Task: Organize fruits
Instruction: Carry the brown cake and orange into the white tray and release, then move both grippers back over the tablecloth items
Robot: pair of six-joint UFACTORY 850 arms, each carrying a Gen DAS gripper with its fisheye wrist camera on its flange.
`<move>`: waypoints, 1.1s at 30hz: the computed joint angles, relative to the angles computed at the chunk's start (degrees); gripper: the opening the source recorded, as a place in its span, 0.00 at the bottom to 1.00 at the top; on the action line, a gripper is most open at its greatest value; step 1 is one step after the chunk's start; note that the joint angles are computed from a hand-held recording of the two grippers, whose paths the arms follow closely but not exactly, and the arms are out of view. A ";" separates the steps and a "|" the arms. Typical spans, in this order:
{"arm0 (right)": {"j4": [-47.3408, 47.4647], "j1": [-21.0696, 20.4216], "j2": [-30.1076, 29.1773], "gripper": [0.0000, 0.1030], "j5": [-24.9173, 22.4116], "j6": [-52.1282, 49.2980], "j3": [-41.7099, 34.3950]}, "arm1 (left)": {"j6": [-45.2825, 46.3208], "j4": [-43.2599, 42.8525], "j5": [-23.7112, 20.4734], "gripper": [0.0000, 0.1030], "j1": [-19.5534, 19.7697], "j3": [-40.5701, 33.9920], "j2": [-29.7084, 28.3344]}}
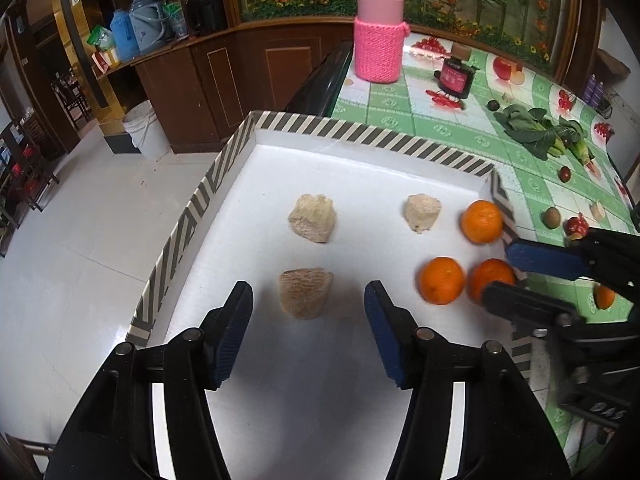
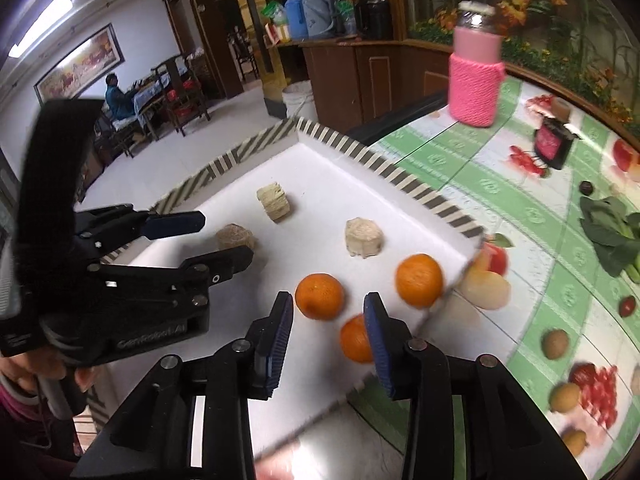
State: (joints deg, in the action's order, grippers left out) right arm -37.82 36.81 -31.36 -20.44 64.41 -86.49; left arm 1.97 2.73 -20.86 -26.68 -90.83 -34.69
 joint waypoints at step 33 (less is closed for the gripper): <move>-21.81 1.92 32.24 0.51 -10.78 40.69 41.02 | 25.40 -21.11 -0.71 0.55 -14.39 4.09 2.95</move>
